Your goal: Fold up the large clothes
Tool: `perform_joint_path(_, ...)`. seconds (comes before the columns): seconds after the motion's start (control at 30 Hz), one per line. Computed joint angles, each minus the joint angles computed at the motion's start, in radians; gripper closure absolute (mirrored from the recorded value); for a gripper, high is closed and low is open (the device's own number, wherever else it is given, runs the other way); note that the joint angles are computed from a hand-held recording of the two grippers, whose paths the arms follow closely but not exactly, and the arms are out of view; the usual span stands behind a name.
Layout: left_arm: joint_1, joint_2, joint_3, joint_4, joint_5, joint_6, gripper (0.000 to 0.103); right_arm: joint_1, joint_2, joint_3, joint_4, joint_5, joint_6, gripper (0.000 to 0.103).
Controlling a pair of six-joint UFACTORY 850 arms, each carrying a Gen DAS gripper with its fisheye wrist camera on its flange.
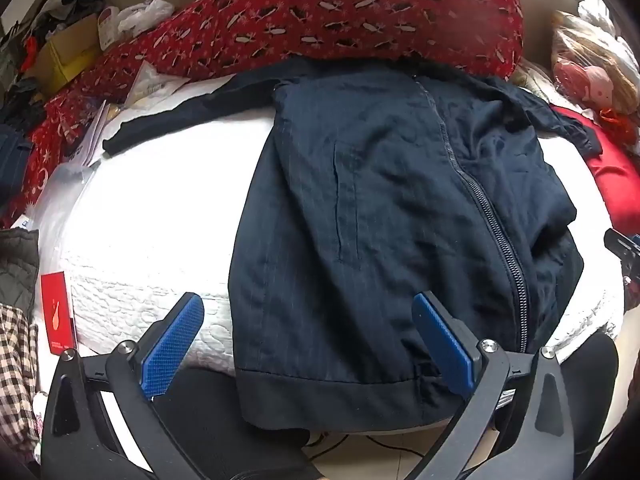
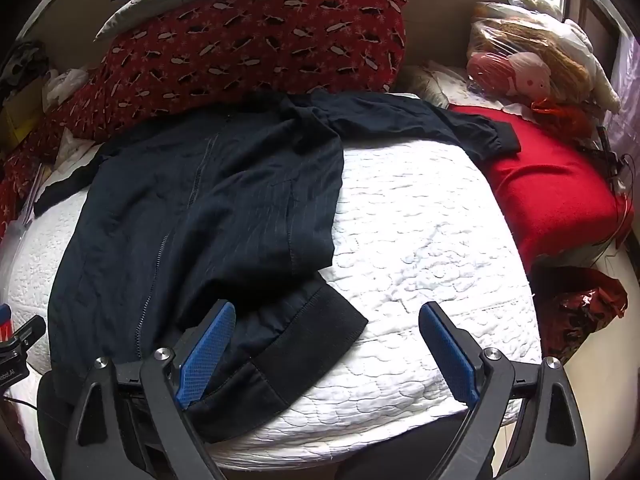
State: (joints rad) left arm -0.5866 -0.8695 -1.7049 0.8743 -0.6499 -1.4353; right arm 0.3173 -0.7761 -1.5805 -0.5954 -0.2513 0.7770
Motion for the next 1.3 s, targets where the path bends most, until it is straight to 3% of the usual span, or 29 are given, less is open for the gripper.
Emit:
perform_joint_path(0.13,-0.006,0.029,0.042,0.054,0.032,-0.051,0.0,-0.001,0.014,0.023,-0.062,0.018,0.062,0.009)
perform_joint_path(0.23,0.0,0.001,-0.015,-0.047,0.016,0.053,0.0,-0.008,0.016,0.023,-0.038,0.021,0.042,0.009)
perform_joint_path(0.63,-0.017,0.0,-0.036,-0.052,0.029,0.093,0.0,-0.018,0.038,0.063,-0.156,0.039,0.159,0.009)
perform_joint_path(1.07,-0.014,0.005,-0.024,-0.055,0.048,0.097,0.0,-0.017,0.047,0.073,-0.156,0.054,0.141,0.009)
perform_joint_path(1.2,-0.014,0.006,-0.02,-0.053,0.052,0.093,0.0,-0.011,0.049,0.075,-0.283,0.05,0.271,0.009)
perform_joint_path(1.3,-0.014,0.006,-0.018,-0.049,0.052,0.087,0.0,-0.014,0.05,0.073,-0.248,0.056,0.24,0.009)
